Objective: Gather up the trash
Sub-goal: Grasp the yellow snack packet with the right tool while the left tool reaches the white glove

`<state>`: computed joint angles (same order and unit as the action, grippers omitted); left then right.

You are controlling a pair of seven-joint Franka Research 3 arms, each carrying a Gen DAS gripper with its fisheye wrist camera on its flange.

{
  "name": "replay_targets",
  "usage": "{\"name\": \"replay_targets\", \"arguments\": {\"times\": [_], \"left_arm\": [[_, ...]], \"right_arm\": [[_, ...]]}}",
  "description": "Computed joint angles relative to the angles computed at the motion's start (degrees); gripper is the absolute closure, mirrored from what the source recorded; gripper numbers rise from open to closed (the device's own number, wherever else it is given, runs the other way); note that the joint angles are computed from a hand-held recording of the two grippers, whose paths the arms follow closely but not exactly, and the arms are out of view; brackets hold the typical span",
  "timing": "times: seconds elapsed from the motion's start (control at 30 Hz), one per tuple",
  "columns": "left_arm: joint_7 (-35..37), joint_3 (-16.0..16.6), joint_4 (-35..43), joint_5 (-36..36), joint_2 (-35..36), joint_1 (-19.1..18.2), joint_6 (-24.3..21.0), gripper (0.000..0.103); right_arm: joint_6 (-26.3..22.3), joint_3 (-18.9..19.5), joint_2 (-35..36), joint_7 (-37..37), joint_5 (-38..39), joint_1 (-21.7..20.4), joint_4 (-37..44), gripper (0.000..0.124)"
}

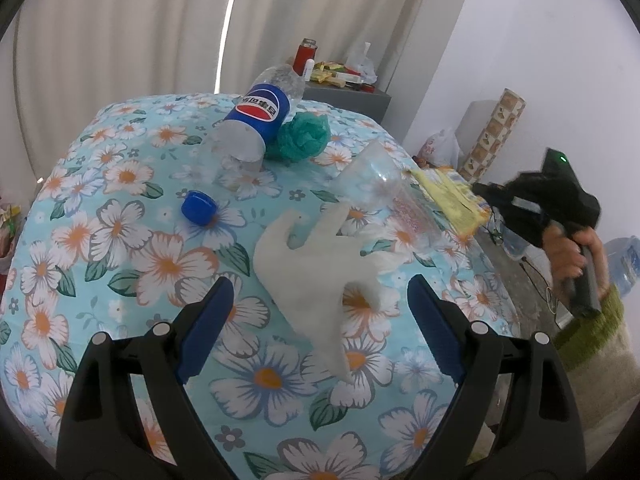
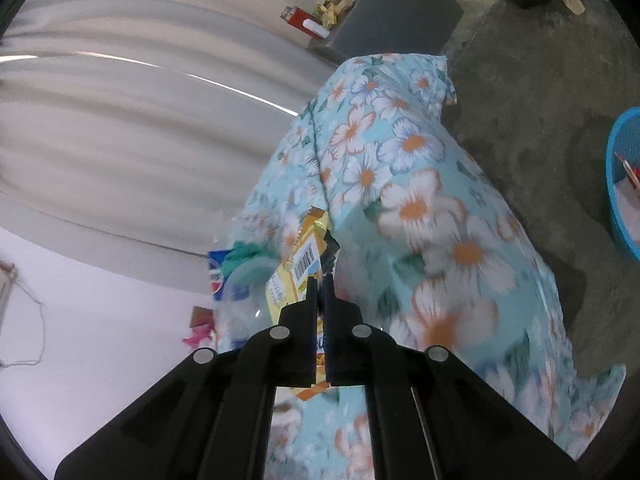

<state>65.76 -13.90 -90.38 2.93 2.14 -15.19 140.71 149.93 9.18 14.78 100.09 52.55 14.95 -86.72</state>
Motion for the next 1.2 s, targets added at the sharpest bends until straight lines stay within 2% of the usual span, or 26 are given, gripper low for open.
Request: {"name": "replay_targets", "arguments": {"times": [0.1, 0.2, 0.37, 0.47, 0.53, 0.57, 0.6, 0.9, 1.03, 1.2], "left_arm": [[0.22, -0.02, 0.28, -0.48, 0.30, 0.01, -0.02, 0.019], [0.78, -0.13, 1.18, -1.81, 1.20, 0.04, -0.29, 0.019], [0.50, -0.29, 3.55, -4.27, 3.34, 0.15, -1.05, 0.019], [-1.86, -0.13, 5.45, -1.99, 4.89, -0.24, -2.36, 0.019], [-3.01, -0.04, 6.86, -0.01, 6.03, -0.58, -3.15, 0.020], [-3.20, -0.05, 7.31, 0.43, 6.43, -0.62, -3.32, 0.023], [-3.28, -0.08, 7.77, 0.63, 6.86, -0.63, -3.46, 0.024], [-5.82, -0.06, 8.63, 0.14, 8.47, -0.19, -5.60, 0.050], [-5.62, -0.20, 8.62, -0.69, 8.75, -0.01, -6.60, 0.061], [-5.31, -0.11, 8.11, -0.13, 8.47, -0.03, -6.69, 0.076]], "right_arm": [[0.31, 1.44, -4.62, -5.64, 8.84, -1.12, -6.50, 0.121], [-0.37, 0.85, -8.76, -8.72, 14.98, -0.12, -12.86, 0.121], [-1.50, -0.79, -11.21, -8.59, 17.57, 2.64, -18.15, 0.118], [-2.87, -1.48, -10.98, -7.74, 18.32, 3.31, -18.86, 0.117], [-4.82, -1.79, -10.39, -7.95, 18.99, 3.28, -18.43, 0.109], [-5.55, -1.90, -9.78, -7.91, 18.83, 3.25, -17.86, 0.097], [-6.25, -1.94, -9.09, -7.76, 18.24, 3.21, -17.01, 0.095], [-8.84, -1.41, -5.94, -2.40, 7.04, 3.75, -12.11, 0.093], [-8.84, -1.07, -5.42, -1.14, 4.77, 3.70, -11.18, 0.094], [-8.97, -0.79, -5.70, 0.46, 1.64, 4.06, -11.25, 0.110]]}}
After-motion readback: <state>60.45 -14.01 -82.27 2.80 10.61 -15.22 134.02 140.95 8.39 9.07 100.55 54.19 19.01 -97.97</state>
